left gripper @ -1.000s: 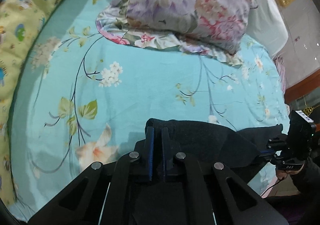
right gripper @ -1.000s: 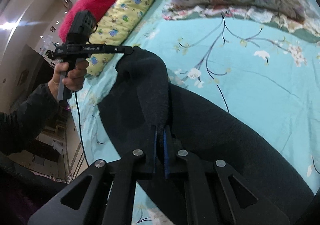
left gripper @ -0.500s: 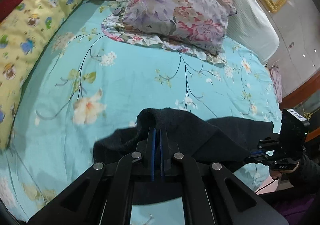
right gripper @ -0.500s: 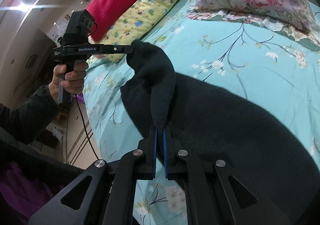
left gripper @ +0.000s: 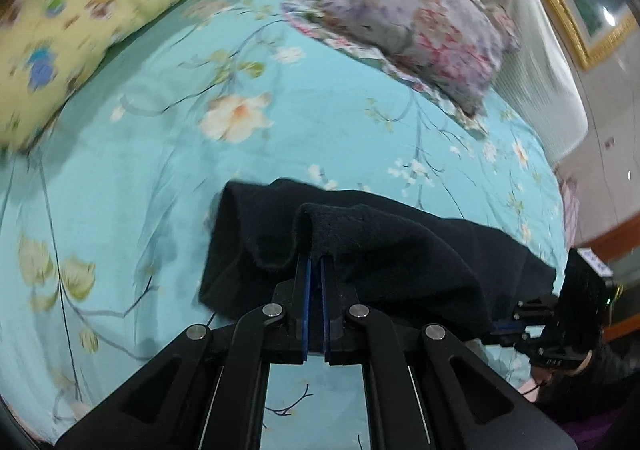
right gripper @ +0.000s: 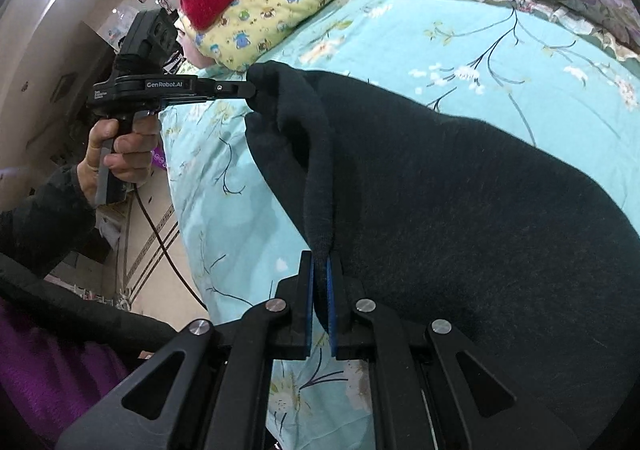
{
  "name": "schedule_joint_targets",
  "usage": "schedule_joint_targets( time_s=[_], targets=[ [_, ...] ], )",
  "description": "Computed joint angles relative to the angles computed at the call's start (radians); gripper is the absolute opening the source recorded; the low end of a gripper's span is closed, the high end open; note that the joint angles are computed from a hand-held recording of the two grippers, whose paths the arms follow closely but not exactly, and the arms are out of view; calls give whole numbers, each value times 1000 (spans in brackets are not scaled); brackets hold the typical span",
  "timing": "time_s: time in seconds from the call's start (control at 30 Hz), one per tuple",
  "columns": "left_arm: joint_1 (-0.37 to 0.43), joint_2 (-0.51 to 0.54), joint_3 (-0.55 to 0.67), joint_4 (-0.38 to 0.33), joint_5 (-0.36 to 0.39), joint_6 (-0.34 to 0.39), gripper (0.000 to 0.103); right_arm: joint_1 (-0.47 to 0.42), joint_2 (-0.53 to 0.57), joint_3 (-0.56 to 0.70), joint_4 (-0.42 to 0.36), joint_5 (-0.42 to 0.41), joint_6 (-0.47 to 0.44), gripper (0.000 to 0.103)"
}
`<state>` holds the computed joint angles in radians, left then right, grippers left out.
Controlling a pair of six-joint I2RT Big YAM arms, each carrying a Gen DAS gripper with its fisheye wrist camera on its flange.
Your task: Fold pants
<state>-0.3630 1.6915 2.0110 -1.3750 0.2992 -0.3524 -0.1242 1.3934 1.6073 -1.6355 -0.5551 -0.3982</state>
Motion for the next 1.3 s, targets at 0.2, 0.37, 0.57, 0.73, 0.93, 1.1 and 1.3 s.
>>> schedule_joint_targets(
  time_s=[0.2,0.37,0.57,0.73,0.93,1.1,1.3],
  targets=[
    [8,-65,-118,60,-28,-94,5,21,-6,-20,4,18,12,12],
    [1,-124,-205,88,-46,-191,7,33,-10,-32,1,16,16,12],
    [-13,-192,-281,127,-48,-291,21,49,-11,-27,1,-1,11,12],
    [-21,-225,-309,160,-39,-331,23,46,-7,-14,-9,-3,-3,12],
    [-39,-211,-279,152,-59,-351,37,32,2,12,-2,0,15,12],
    [-38,-187,-263,126,-79,-368,38,-8,36,84,9,16,52,12],
    [-26,-173,-270,129,-69,-401,43,-79,108,205,44,82,115,25]
  ],
)
